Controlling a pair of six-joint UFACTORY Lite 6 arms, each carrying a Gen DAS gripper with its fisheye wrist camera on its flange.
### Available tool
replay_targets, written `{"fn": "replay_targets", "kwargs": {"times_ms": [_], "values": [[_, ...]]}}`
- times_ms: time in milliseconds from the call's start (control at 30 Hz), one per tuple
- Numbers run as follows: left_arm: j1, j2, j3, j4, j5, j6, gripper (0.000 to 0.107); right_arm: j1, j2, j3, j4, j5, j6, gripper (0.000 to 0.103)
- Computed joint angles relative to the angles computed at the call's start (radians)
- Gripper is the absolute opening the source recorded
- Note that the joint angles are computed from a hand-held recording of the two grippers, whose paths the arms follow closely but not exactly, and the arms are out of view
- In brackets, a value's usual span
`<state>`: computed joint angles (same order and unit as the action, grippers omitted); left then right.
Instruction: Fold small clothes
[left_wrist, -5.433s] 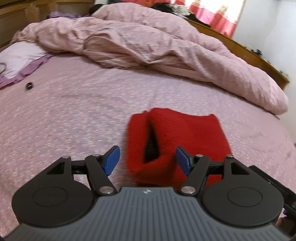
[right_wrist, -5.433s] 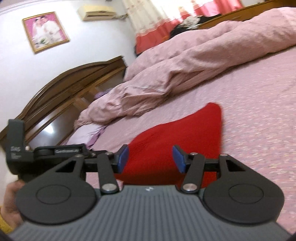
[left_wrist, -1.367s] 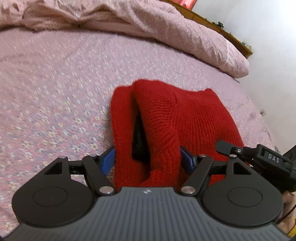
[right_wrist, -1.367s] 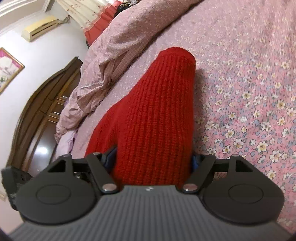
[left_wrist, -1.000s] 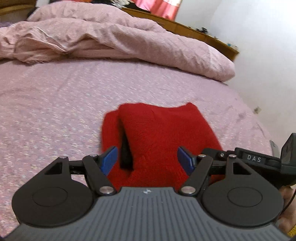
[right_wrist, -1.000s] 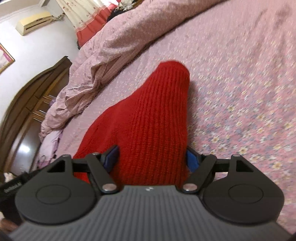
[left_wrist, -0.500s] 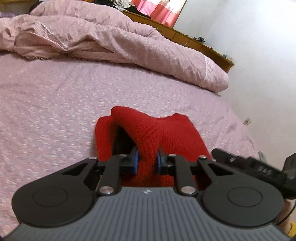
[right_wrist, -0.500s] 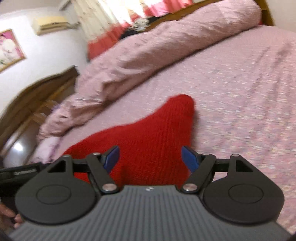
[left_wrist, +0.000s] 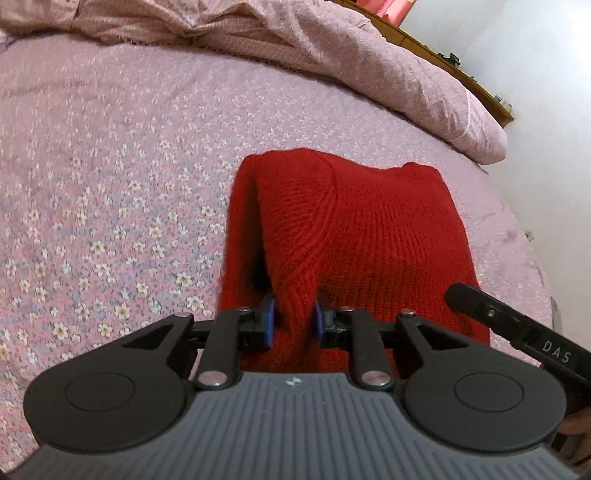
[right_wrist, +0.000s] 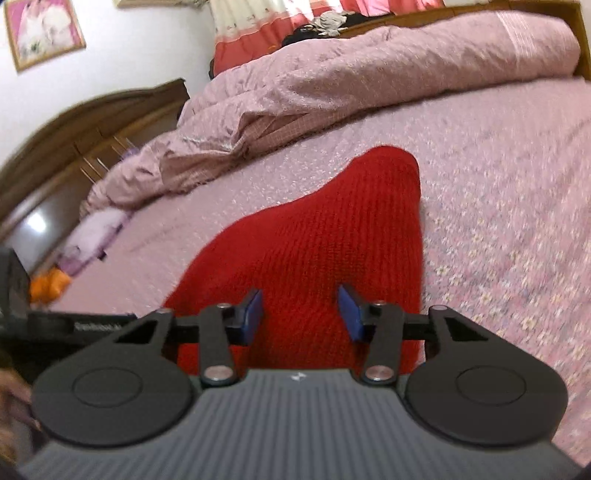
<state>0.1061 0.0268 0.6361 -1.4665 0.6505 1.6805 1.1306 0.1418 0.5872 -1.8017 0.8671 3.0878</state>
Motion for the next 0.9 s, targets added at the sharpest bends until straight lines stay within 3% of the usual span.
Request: {"fn": "replay_targets", "kwargs": {"times_ms": [133, 233, 333, 433, 600, 700, 900], "values": [[0.001, -0.048, -0.028, -0.009, -0.005, -0.006, 0.028, 0.021, 0.004, 0.018, 0.062, 0.018, -0.063, 0.049], [-0.015, -0.134, -0.069, 0.010, -0.040, -0.032, 0.037, 0.057, 0.013, 0.050, 0.143, 0.054, -0.145, 0.049], [-0.046, -0.229, -0.105, 0.042, -0.102, -0.085, 0.052, 0.091, -0.005, 0.051, 0.199, 0.083, -0.158, 0.054], [-0.067, -0.315, -0.135, 0.086, -0.147, -0.144, 0.064, 0.134, -0.026, 0.045, 0.254, 0.125, -0.164, 0.072], [-0.066, -0.459, -0.195, 0.188, -0.153, -0.241, 0.081, 0.209, -0.056, 0.038, 0.358, 0.174, -0.168, 0.073], [-0.101, -0.559, -0.240, 0.282, -0.175, -0.344, 0.086, 0.262, -0.051, 0.043, 0.419, 0.200, -0.163, 0.073], [-0.241, -0.685, -0.330, 0.504, -0.287, -0.602, 0.087, 0.342, -0.033, 0.077, 0.523, 0.232, -0.205, 0.073]]}}
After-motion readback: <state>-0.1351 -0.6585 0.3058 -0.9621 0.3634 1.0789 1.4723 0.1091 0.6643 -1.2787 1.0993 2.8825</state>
